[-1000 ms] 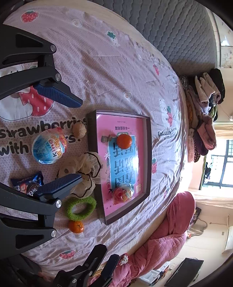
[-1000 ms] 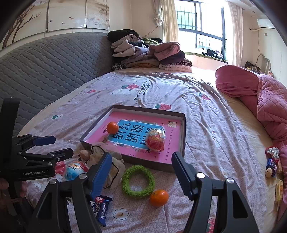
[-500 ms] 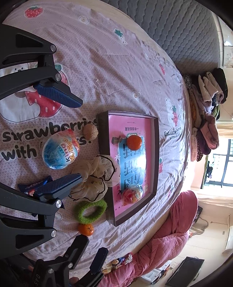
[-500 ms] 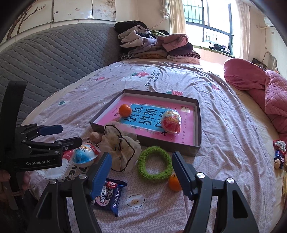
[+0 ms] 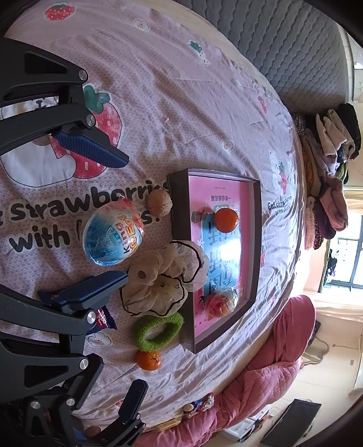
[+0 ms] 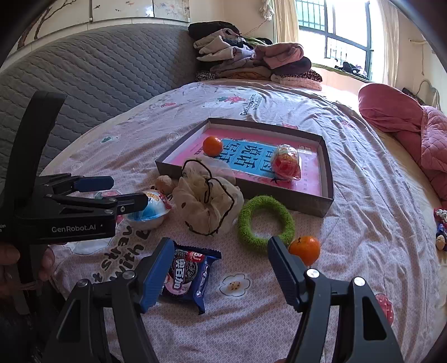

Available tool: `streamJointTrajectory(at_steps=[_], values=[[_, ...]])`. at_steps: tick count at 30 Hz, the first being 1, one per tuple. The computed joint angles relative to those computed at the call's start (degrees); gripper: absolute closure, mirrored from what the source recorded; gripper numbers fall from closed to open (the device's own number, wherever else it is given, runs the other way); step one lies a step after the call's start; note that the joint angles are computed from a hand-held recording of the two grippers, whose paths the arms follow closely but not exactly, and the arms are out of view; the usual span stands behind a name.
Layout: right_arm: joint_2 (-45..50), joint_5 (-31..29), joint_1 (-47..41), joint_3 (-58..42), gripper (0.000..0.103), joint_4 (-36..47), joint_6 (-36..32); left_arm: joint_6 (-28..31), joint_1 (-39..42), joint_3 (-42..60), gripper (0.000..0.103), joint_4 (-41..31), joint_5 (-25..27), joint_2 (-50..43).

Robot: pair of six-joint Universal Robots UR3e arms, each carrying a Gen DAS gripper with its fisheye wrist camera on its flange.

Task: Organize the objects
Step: 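Withdraw both tools from the tray back toward the remaining items, then grasp the blue Kinder egg with left tool while right tool approaches the blue snack packet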

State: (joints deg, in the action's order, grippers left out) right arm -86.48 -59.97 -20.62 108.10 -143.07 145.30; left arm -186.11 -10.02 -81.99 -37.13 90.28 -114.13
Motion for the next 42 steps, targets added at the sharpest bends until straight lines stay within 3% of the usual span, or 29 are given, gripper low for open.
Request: streamJointTrajectory(at_steps=[23, 42], values=[[-0.8, -5.0, 5.2, 7.3, 0.034, -7.9, 5.6, -2.2, 0.1, 3.3, 0.026, -2.5, -0.8, -2.8], [2.0, -8.2, 8.3, 7.2, 0.034, -11.7, 11.2, -4.0, -1.7, 10.2, 0.026, -5.9, 3.1, -8.3]])
